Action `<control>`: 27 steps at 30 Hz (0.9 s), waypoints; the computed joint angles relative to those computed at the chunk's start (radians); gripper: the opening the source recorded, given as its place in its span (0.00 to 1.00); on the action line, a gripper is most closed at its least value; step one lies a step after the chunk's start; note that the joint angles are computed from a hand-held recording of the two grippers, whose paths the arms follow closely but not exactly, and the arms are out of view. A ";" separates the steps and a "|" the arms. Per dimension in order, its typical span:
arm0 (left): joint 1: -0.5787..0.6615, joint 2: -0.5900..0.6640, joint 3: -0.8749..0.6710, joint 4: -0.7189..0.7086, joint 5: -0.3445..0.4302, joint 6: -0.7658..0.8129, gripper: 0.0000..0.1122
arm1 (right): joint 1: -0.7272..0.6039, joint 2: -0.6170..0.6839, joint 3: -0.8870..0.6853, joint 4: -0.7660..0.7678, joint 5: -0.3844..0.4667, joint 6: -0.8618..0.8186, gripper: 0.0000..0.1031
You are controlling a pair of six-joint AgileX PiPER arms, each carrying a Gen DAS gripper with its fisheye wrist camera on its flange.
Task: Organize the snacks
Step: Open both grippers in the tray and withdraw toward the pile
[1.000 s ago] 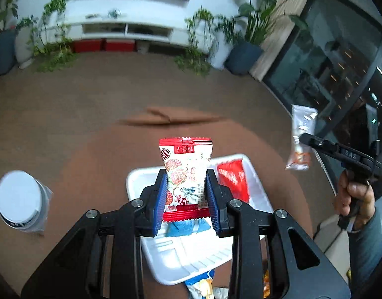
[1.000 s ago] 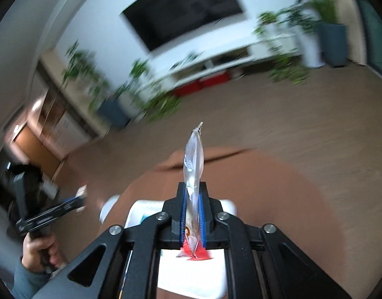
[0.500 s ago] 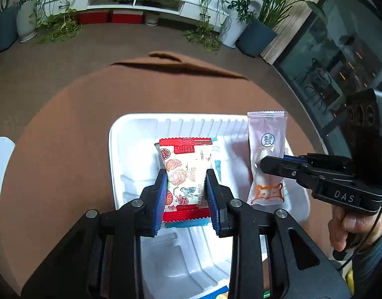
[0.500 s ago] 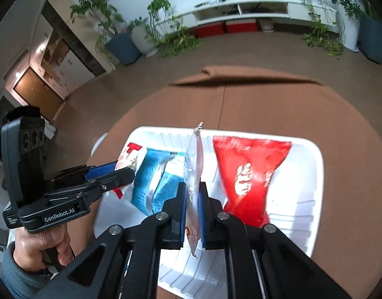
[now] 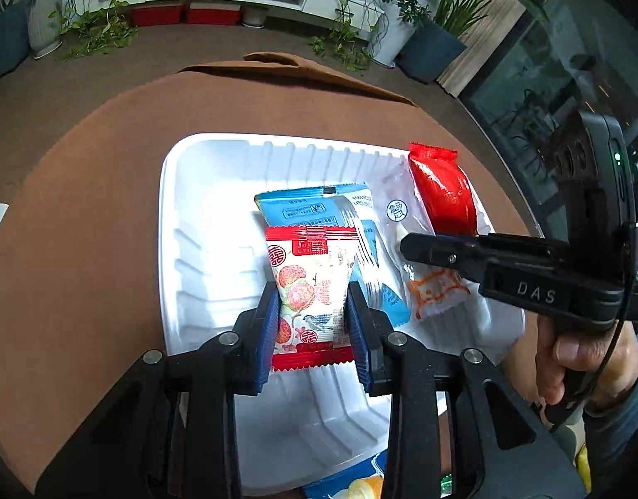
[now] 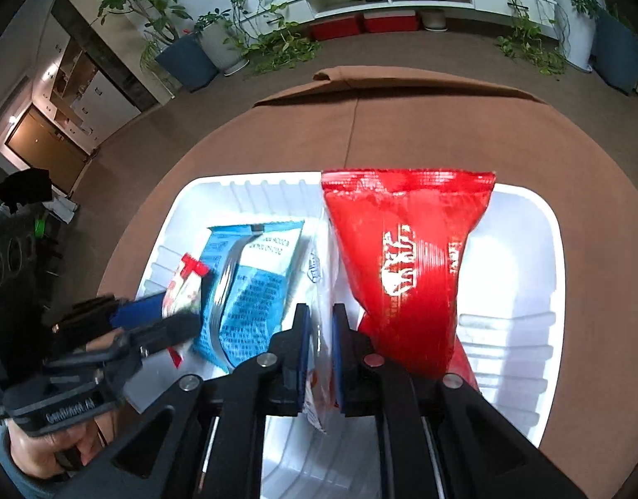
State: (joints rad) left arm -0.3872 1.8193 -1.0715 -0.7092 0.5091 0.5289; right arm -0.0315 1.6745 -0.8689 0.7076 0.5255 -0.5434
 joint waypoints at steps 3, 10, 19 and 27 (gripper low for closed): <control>-0.009 0.010 0.001 -0.020 -0.014 0.006 0.27 | 0.001 -0.019 0.014 -0.011 -0.006 0.010 0.18; -0.002 -0.065 0.051 -0.013 -0.019 0.000 0.48 | -0.033 -0.105 0.056 0.065 0.004 -0.062 0.49; 0.022 -0.273 0.156 -0.059 -0.008 0.007 0.87 | -0.143 -0.363 0.136 0.168 0.148 -0.139 0.74; 0.129 -0.630 0.377 -0.098 0.073 0.035 0.92 | -0.579 -0.751 0.317 0.330 0.537 -0.304 1.00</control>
State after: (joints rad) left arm -0.2579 1.1898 -0.6945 -0.8077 0.5822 0.5634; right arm -0.6104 0.9238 -0.5520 1.0374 1.0620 -0.8473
